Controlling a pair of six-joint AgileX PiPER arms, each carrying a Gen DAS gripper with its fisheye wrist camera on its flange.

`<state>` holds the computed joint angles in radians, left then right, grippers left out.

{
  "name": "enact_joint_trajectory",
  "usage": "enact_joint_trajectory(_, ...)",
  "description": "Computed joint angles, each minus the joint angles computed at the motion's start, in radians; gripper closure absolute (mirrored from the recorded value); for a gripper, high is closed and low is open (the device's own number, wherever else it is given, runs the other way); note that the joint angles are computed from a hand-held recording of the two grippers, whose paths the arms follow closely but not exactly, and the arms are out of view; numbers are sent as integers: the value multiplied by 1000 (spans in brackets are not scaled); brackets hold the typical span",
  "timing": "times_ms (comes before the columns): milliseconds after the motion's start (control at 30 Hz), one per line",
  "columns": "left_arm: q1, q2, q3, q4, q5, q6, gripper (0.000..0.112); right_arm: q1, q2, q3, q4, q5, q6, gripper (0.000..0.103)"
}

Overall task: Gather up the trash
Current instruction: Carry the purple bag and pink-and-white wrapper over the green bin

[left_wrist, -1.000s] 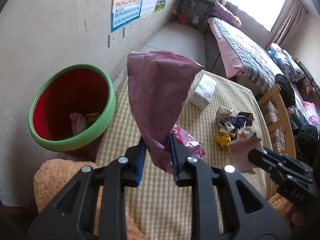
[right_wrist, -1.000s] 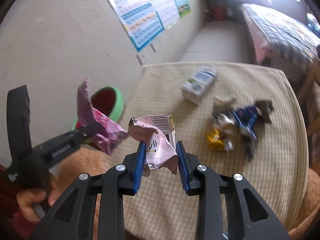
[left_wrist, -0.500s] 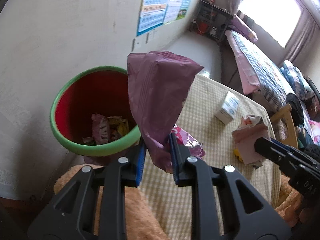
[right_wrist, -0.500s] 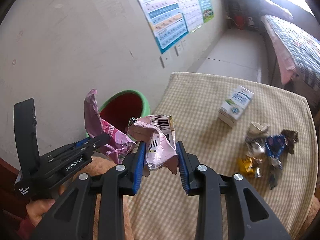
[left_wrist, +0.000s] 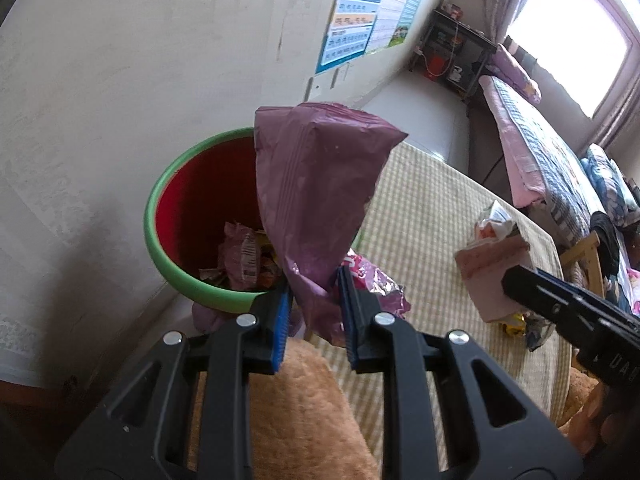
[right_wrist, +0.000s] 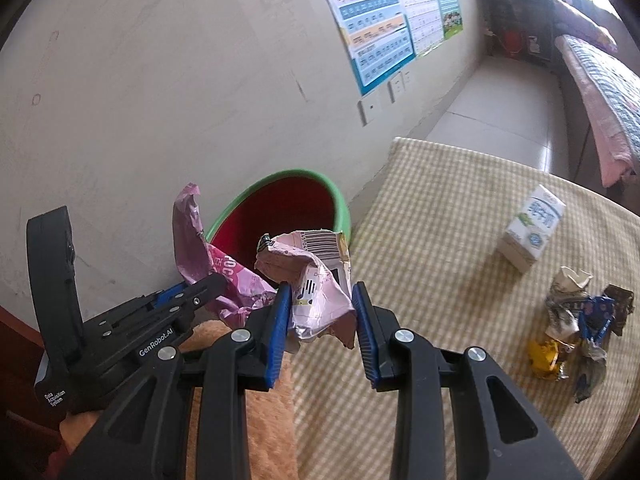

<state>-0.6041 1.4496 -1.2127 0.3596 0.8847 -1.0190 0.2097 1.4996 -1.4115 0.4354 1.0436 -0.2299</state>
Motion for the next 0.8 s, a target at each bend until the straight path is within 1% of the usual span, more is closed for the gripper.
enact_joint_trajectory(167, 26, -7, 11, -4, 0, 7, 92, 49, 43, -44, -24, 0, 24, 72)
enact_joint_trajectory(367, 70, -22, 33, -12, -1, 21, 92, 68, 95, -100, -23, 3, 40, 72)
enact_joint_trajectory(467, 94, -19, 22, -13, 0, 37, 92, 78, 118, -134, -22, -1, 56, 72)
enact_joint_trajectory(667, 141, -1, -6, -24, -7, 82, 92, 103, 192, -242, -20, 25, 83, 72)
enact_joint_trajectory(800, 175, 26, -28, -39, -21, 118, 92, 118, 228, -281, -28, 33, 85, 72)
